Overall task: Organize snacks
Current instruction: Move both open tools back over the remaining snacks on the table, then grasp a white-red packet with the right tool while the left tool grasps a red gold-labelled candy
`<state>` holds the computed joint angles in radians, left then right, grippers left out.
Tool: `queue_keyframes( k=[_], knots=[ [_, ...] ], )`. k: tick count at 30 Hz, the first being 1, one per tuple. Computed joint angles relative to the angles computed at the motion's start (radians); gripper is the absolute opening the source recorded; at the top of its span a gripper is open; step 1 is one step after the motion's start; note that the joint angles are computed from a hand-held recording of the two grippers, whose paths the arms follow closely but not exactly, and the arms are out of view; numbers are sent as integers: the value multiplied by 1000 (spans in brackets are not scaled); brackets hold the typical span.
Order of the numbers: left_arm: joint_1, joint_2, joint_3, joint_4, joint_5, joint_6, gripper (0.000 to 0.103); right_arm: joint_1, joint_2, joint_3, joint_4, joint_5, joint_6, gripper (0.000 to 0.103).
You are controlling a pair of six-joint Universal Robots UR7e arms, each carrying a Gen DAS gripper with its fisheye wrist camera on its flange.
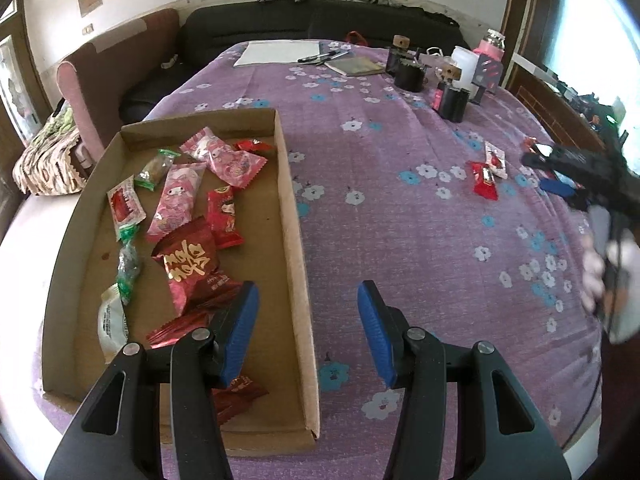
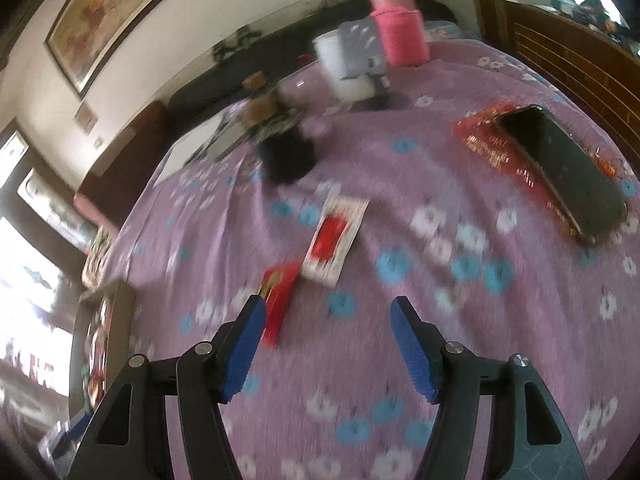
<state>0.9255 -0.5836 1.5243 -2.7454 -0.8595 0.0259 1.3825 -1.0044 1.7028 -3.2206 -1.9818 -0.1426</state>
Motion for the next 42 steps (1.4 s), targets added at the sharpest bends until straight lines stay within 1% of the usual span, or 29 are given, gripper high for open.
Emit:
queue_keyframes(
  k=[5, 6, 9, 11, 12, 14, 15, 16, 20, 23, 25, 27, 29, 30, 31, 33, 36, 40, 42],
  knots=[
    [1, -8, 2, 1, -33, 7, 50, 0, 75, -134, 59, -61, 43, 68],
    [0, -8, 2, 1, -38, 8, 50, 5, 104, -173, 70, -90, 44, 68],
    [-5, -5, -2, 8, -42, 13, 50, 13, 168, -256, 101, -143, 18, 69],
    [-9, -1, -6, 19, -45, 13, 50, 23, 206, -293, 75, -182, -20, 70],
    [-10, 3, -11, 26, -45, 12, 50, 25, 216, -307, 79, -186, -34, 70],
    [-12, 10, -20, 40, -48, 8, 50, 32, 236, -328, 74, -213, -71, 60],
    [-13, 15, -27, 51, -53, 5, 50, 34, 241, -332, 67, -228, -90, 35],
    [-13, 19, -33, 58, -57, 2, 50, 36, 245, -333, 59, -243, -105, 35],
    [-20, 42, -64, 88, -79, -3, 50, 22, 192, -244, 20, -201, -86, 34],
    [-30, 68, -92, 107, -91, 8, 50, 9, 131, -140, -14, -167, -77, 34],
    [-37, 89, -113, 116, -87, 19, 50, 0, 85, -53, -57, -152, -74, 34],
    [-45, 115, -139, 125, -83, 28, 49, -6, 59, 3, -99, -139, -79, 34],
    [-53, 147, -170, 134, -74, 36, 49, -17, 45, 46, -154, -114, -96, 34],
    [-57, 160, -184, 139, -64, 37, 49, -28, 38, 69, -192, -80, -110, 34],
    [-61, 171, -194, 142, -55, 39, 49, -36, 34, 82, -214, -54, -117, 34],
    [-70, 202, -225, 154, -26, 42, 49, -44, 22, 93, -209, -29, -100, 34],
    [-77, 242, -276, 193, 9, 29, 49, -42, 23, 91, -210, -32, -108, 35],
    [-80, 293, -351, 233, 31, 23, 49, -42, 21, 93, -207, -25, -101, 35],
    [-81, 322, -398, 245, 28, 34, 49, -44, 20, 94, -208, -23, -101, 35]
  ],
)
